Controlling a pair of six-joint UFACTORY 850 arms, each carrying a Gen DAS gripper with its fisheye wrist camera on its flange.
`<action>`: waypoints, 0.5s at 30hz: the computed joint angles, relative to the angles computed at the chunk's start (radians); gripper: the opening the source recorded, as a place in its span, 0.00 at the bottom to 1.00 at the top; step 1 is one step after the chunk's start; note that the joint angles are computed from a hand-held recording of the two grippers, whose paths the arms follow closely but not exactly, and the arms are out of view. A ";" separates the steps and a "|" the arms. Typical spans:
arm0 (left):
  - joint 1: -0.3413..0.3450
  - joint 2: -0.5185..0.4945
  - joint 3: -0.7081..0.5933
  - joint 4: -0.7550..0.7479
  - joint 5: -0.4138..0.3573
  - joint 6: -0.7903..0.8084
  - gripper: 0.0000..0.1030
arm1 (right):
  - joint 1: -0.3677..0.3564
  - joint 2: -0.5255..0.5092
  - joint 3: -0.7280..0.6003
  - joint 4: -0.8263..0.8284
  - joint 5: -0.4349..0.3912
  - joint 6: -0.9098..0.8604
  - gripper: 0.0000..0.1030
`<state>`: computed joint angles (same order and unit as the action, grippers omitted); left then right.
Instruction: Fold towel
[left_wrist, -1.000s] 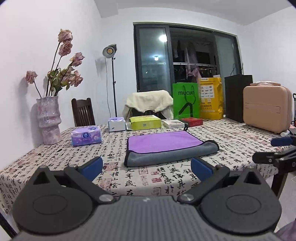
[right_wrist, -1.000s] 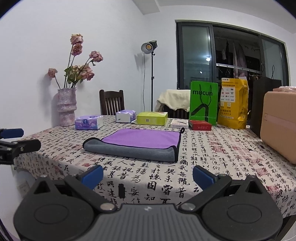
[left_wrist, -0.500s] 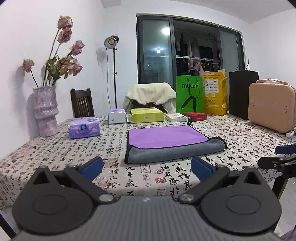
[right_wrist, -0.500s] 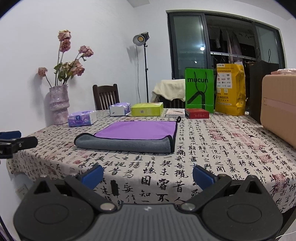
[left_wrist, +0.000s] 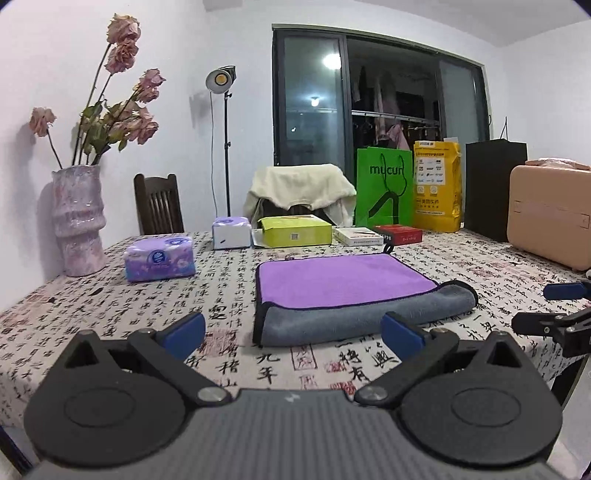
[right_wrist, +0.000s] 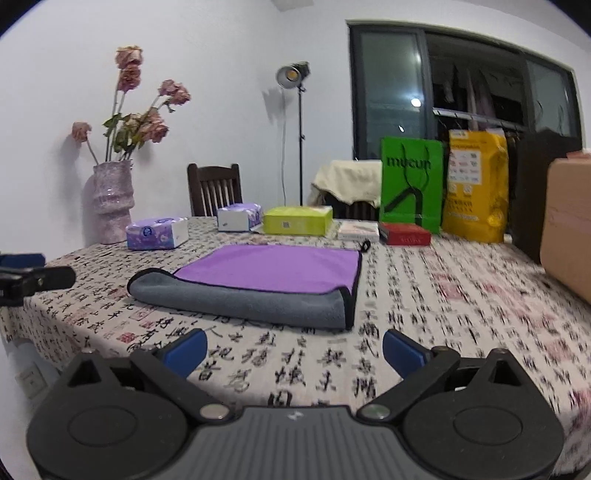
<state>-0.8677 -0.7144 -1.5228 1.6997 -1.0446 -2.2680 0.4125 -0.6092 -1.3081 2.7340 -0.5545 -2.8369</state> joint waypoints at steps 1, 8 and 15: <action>0.007 -0.003 -0.002 0.011 0.012 -0.007 1.00 | 0.002 -0.006 -0.007 0.005 -0.004 -0.014 0.98; 0.048 -0.026 -0.029 0.014 0.077 -0.005 1.00 | 0.009 -0.060 -0.087 0.036 0.045 -0.005 0.98; 0.089 -0.053 -0.077 -0.019 0.127 0.046 1.00 | 0.002 -0.130 -0.201 -0.053 0.117 0.066 0.87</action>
<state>-0.7784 -0.7678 -1.5994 1.6811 -0.9175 -2.2217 0.4147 -0.7395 -1.5087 2.6814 -0.4378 -2.7713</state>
